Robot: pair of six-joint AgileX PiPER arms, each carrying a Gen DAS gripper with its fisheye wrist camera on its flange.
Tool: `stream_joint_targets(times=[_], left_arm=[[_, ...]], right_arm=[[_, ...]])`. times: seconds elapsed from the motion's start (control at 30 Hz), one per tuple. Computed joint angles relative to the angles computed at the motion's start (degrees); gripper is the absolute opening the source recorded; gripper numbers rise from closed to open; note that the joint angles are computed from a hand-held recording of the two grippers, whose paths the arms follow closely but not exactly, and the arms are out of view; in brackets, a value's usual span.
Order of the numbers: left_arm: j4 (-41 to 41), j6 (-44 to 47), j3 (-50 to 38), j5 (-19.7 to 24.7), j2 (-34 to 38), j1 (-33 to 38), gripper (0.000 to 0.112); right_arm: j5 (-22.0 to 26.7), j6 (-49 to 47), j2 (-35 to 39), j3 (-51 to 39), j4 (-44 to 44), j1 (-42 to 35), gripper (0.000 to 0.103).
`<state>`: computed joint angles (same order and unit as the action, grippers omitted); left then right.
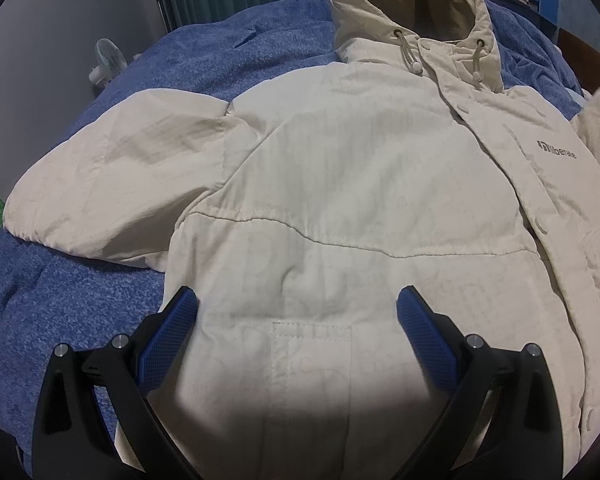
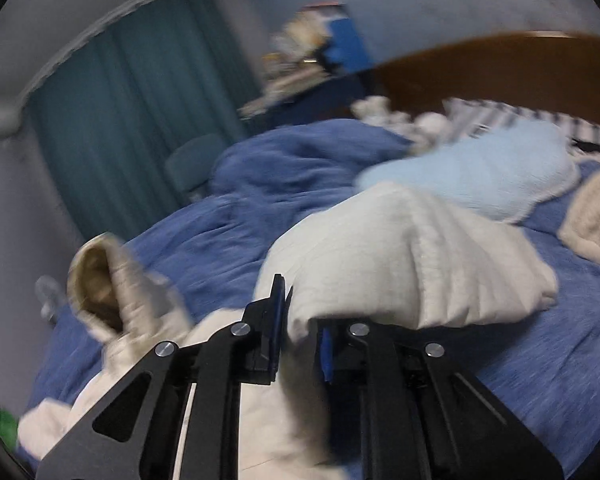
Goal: Fold large clothes
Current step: 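Grasp the sleeve cuff with the right gripper and fold it across the jacket body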
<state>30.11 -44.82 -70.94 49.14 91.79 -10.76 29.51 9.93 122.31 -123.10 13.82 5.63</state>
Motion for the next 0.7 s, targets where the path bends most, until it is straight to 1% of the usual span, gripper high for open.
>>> stream_joint_targets(times=[0.07, 0.13, 0.27, 0.3, 0.33, 0.37, 0.4, 0.47, 0.5, 0.57, 0.6, 0.63, 0.67, 0.7], left_arm=[[-0.68, 0.56, -0.16, -0.04, 0.21, 0.32, 0.097], [-1.63, 1.34, -0.24, -0.19, 0.57, 0.84, 0.097], [-4.46, 4.08, -0.12, -1.13, 1.09, 2.41, 0.097], [-4.45, 4.3, 0.0, -1.22, 1.12, 2.41, 0.097], [-4.27, 4.37, -0.05, -1.08, 1.2, 2.27, 0.097], [-4.08, 4.37, -0.07, -0.99, 1.17, 2.18, 0.097], [-3.95, 4.36, -0.14, -0.84, 0.96, 2.1, 0.097], [-3.43, 4.16, 0.02, -1.0, -0.18, 1.81, 0.097], [-3.27, 3.97, -0.04, -0.92, -1.37, 1.41, 0.097], [-4.78, 4.17, -1.03, -1.18, -3.26, 0.78, 0.097], [-7.21, 5.51, -2.38, -1.92, -3.87, 0.5, 0.097], [-9.61, 7.18, -4.09, -2.38, -3.85, 0.07, 0.097], [-10.97, 8.15, -6.44, -1.91, -3.04, -0.87, 0.097], [-11.58, 8.84, -10.75, -0.03, -0.93, -2.78, 0.097]], right_arm=[[-0.2, -1.27, -2.36, 3.04, -0.77, 3.52, 0.015], [2.22, -1.29, -2.45, 3.0, -2.85, 7.04, 0.015], [6.32, -4.06, -2.55, 6.33, -1.06, 12.5, 0.015], [8.32, -4.75, -2.02, 6.1, -0.49, 13.41, 0.018], [12.63, -6.37, -0.35, 4.35, 0.52, 14.48, 0.02], [15.16, -6.14, 0.81, 2.84, -0.2, 15.78, 0.029], [15.92, -5.62, 0.62, 3.62, -1.17, 16.66, 0.036], [14.17, -4.79, -3.15, 9.43, -2.55, 17.41, 0.038], [13.25, -4.77, -5.67, 12.41, -1.58, 16.92, 0.048], [11.62, -4.09, -9.22, 15.85, -1.01, 15.86, 0.062], [10.6, -2.69, -10.29, 17.1, -2.47, 15.97, 0.067], [10.7, -2.08, -11.9, 18.13, -3.46, 14.96, 0.068], [11.29, -1.81, -13.05, 18.57, -3.52, 13.53, 0.072], [11.05, -2.0, -13.94, 19.62, -2.81, 12.15, 0.079]])
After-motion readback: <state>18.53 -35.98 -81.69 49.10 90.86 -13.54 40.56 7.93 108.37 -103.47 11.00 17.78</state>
